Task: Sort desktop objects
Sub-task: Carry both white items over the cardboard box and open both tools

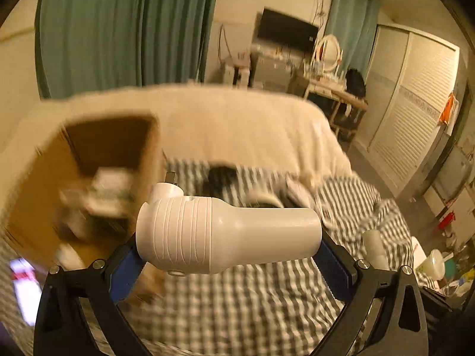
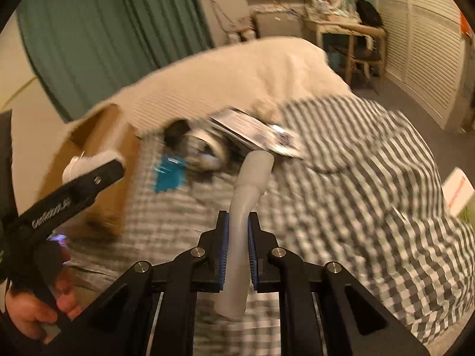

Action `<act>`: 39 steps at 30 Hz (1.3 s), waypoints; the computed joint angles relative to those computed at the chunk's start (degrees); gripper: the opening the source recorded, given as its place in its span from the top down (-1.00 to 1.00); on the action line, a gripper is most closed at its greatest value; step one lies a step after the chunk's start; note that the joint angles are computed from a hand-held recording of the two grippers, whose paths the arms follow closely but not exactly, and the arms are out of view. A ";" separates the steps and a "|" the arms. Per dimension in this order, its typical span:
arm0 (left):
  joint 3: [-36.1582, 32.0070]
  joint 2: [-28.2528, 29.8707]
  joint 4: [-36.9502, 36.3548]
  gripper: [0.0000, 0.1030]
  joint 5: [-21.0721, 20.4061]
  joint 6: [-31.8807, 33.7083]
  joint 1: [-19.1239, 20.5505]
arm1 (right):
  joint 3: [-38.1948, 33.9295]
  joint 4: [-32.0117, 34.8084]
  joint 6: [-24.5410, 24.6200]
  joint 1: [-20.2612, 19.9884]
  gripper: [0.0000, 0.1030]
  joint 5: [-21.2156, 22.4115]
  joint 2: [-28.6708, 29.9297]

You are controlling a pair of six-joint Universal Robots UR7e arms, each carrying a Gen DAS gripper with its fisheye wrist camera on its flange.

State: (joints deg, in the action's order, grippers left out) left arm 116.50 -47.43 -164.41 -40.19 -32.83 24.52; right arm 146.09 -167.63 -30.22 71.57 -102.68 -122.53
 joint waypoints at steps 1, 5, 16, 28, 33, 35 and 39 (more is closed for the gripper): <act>-0.18 -0.97 0.44 -1.00 1.27 1.25 0.03 | -0.43 0.31 1.41 3.16 0.78 -1.00 0.63; 0.60 -5.95 3.20 -1.00 5.37 4.07 0.47 | -3.53 -0.89 6.24 18.16 0.78 -7.43 7.86; 3.07 -11.94 9.30 -1.00 14.69 -0.20 7.62 | -10.91 -6.17 12.56 33.31 0.78 -9.23 30.51; 5.41 -10.64 6.71 -1.00 15.26 -5.66 13.27 | -15.50 -11.40 11.30 29.80 0.73 -8.32 46.33; 4.43 -11.70 13.72 -1.00 12.26 -12.63 14.96 | -15.68 -14.06 13.18 29.01 0.51 -9.33 47.16; 4.56 -12.12 14.88 -1.00 12.00 -13.44 15.16 | -15.69 -14.65 13.39 28.82 0.19 -8.97 46.79; 3.22 -13.17 22.86 -1.00 12.39 -17.02 13.79 | -15.21 -15.39 13.30 28.96 -0.10 -6.47 44.86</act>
